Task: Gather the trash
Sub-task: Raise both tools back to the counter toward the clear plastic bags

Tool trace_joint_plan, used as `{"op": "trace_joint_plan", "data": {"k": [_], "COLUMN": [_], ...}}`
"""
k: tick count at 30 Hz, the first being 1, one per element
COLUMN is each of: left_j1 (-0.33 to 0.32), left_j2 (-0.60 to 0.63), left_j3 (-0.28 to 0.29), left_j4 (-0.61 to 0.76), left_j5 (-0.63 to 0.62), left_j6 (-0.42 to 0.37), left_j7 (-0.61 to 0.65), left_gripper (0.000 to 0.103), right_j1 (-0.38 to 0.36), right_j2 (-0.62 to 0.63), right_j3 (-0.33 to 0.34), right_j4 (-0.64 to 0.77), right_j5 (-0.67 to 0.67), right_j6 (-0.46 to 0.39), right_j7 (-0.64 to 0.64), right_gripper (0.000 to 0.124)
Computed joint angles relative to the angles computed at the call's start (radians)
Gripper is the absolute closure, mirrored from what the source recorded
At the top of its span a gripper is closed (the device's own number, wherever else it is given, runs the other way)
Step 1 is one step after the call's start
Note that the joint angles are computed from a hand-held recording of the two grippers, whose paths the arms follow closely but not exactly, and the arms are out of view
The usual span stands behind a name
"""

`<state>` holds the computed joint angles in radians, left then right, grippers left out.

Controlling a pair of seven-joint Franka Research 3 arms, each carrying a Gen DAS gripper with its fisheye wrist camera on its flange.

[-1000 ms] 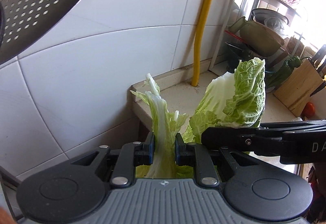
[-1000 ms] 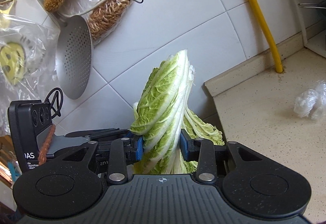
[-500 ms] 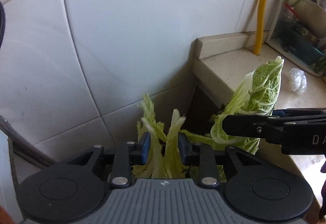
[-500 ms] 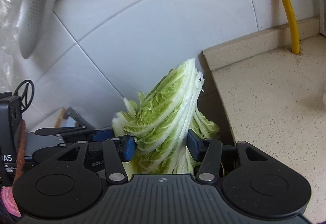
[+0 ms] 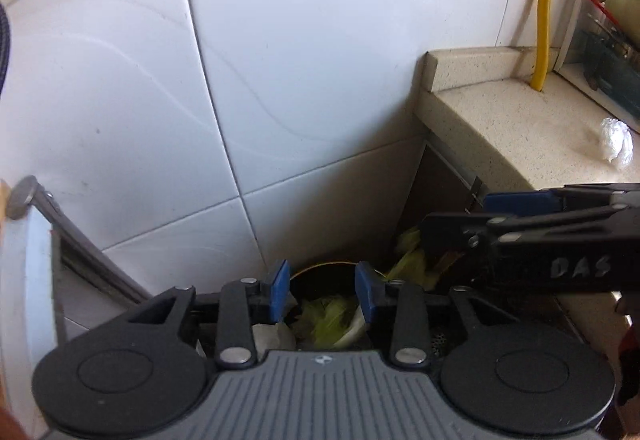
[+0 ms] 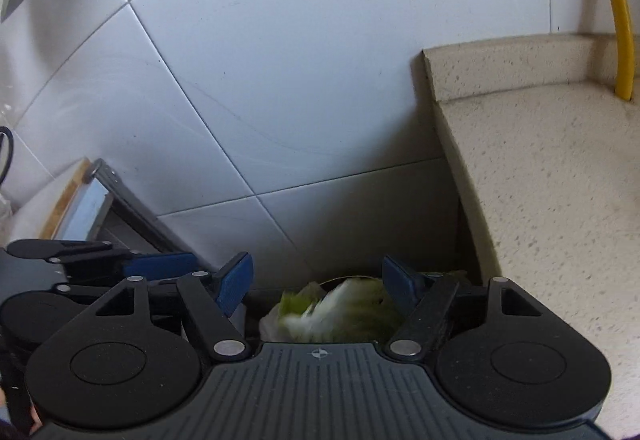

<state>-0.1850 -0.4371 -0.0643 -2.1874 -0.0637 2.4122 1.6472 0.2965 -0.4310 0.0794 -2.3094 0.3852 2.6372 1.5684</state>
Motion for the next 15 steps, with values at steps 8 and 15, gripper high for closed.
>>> {"op": "trace_joint_plan", "data": {"k": [8,15], "left_j1": [-0.149,-0.268], "left_j2": [-0.014,0.147], "left_j3": [0.045,-0.033], "left_j4": [0.068,0.236], "left_j5": [-0.203,-0.363], "left_j6": [0.028,0.086], "left_j7": [0.157,0.355], "left_gripper": [0.059,0.032], "right_j1": [-0.091,-0.448], "right_j2": [-0.305,-0.612], "right_j3": [-0.008,0.012], "right_j4": [-0.127,-0.237], "right_j5": [-0.017,-0.256], "right_j6": [0.023,-0.108], "right_j7": [0.047,0.196], "right_gripper": [0.041,0.032]}}
